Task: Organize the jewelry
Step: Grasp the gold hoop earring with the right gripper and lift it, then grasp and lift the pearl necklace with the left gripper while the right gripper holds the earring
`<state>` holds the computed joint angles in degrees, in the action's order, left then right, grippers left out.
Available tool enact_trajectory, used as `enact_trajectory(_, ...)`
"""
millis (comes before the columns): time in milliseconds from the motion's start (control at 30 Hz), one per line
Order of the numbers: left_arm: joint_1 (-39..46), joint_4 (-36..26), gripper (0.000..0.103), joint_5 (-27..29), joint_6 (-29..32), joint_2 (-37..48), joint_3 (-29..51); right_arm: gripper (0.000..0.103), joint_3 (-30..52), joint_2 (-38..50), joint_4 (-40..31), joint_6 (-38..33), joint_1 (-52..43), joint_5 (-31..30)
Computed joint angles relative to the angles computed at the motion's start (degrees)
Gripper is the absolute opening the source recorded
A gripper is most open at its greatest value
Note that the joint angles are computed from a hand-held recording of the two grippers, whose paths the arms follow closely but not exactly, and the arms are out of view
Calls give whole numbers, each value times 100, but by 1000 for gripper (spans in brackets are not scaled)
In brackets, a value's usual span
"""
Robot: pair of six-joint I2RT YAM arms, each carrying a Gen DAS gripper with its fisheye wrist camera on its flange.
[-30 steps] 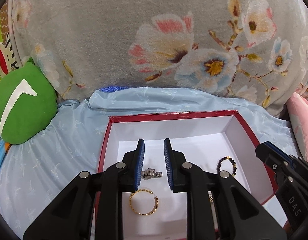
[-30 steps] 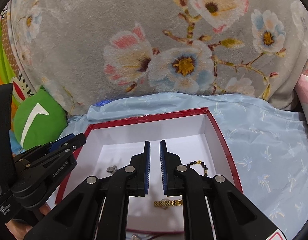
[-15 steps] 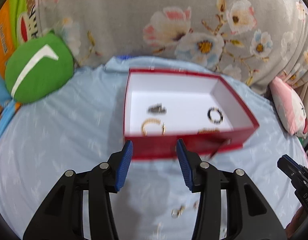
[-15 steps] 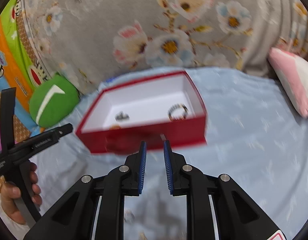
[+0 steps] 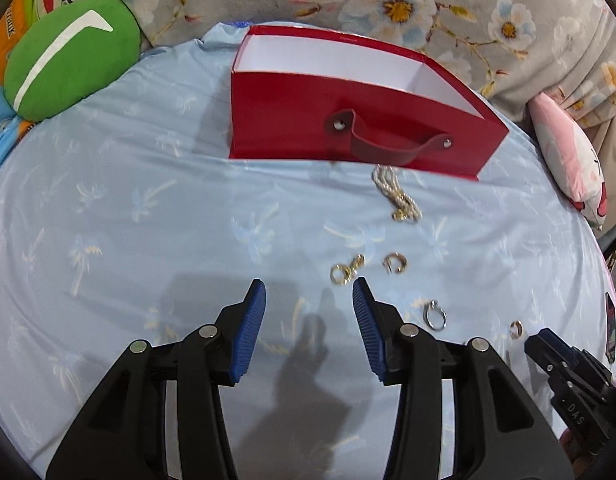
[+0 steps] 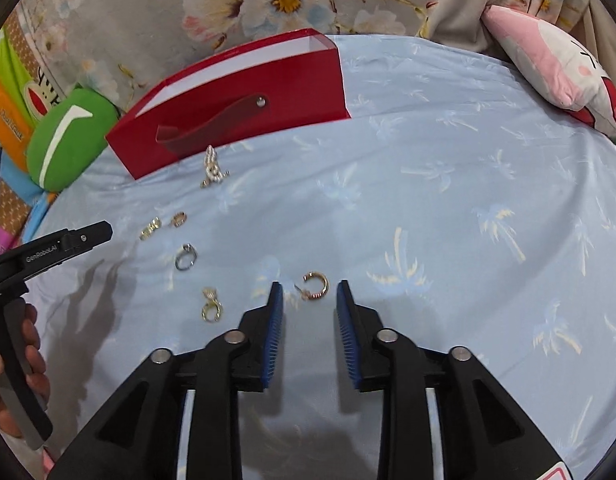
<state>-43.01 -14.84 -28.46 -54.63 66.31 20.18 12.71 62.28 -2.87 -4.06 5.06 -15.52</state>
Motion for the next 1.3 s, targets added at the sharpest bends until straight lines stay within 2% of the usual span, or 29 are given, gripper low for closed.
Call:
enact_trajectory(100, -173, 0, 49, -49, -166, 148, 15, 34, -48, 159, 196, 70, 79, 53)
enact_trajectory(367, -200, 30, 50, -42, -148, 246, 98, 34, 77, 788, 697, 301, 450, 494)
enact_trajectory(467, -142, 85, 50, -15, -93, 277, 143, 29, 93, 887, 822, 357, 543, 637)
enact_trajectory(567, -69, 153, 50, 19, -27, 361, 210, 16, 98, 962, 914, 380, 544, 727)
enact_trajectory(767, 112, 335, 50, 103, 161, 589, 369, 15, 86, 901, 870, 386, 418, 598)
enact_trajectory(833, 189, 440, 54, 174, 230, 745, 484, 15, 78, 747, 749, 367, 314, 486)
enact_trajectory(900, 238, 606, 60, 198, 317, 930, 635, 15, 82, 547, 585, 333, 232, 392)
enact_trajectory(1033, 394, 921, 64, 291, 575, 1734, 1252, 15, 163, 162, 195, 199, 26, 203)
enact_trajectory(1300, 980, 1367, 63, 640, 854, 3334, 2311, 15, 280, -122, -234, -35, -416, -127)
